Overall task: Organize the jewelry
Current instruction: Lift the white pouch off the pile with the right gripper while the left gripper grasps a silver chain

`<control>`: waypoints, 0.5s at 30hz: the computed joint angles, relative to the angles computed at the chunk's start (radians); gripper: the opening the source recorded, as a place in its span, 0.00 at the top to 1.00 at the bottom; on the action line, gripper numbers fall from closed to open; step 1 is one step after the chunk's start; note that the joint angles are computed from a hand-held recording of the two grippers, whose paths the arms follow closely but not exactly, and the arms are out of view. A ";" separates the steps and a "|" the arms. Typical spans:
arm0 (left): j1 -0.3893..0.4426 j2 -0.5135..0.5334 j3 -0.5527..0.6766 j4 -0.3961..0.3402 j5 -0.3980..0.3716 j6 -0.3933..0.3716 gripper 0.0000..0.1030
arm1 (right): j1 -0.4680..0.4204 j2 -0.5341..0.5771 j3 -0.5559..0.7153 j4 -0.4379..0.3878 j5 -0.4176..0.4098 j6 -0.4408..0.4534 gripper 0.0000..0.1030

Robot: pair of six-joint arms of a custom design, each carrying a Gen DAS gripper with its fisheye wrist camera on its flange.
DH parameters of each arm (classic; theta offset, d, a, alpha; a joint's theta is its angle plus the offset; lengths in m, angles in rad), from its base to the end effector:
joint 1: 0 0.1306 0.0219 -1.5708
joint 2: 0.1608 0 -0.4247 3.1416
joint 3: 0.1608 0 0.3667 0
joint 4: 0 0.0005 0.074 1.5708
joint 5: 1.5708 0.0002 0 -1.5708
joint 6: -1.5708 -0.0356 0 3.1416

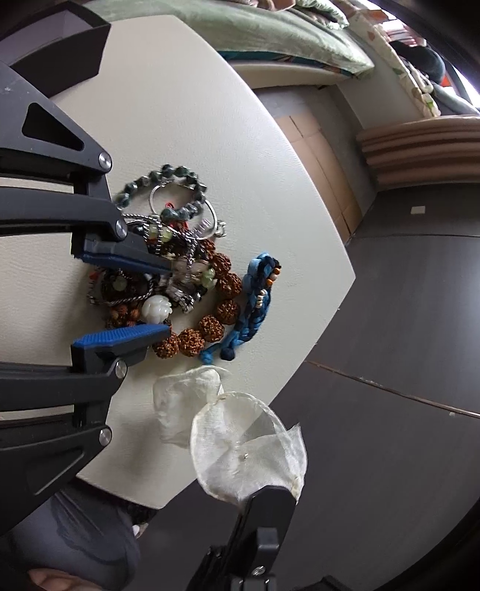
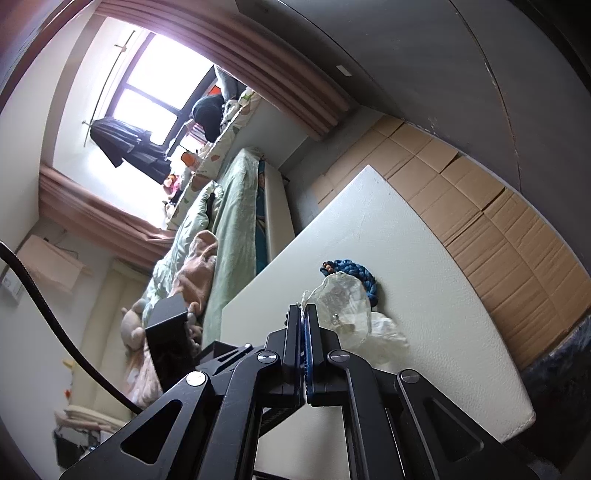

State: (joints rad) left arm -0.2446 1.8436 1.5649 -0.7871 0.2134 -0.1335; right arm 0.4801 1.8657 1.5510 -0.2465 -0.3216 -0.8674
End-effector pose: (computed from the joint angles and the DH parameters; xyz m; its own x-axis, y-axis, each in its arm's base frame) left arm 0.5854 -0.1544 0.3198 -0.7968 0.3330 -0.5042 0.4461 0.8870 -0.1193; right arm 0.5703 0.3091 0.3409 -0.8205 0.3885 -0.4193 -0.0769 0.6518 0.7545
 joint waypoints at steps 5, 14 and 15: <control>0.016 -0.021 -0.029 0.005 0.013 0.002 1.00 | 0.002 -0.002 0.001 -0.009 0.005 0.003 0.97; 0.056 -0.095 -0.075 0.036 0.065 -0.005 1.00 | 0.018 -0.005 0.020 -0.049 0.038 0.037 0.97; 0.060 -0.101 -0.075 0.044 0.055 -0.003 1.00 | 0.019 -0.005 0.019 -0.051 0.041 0.038 0.97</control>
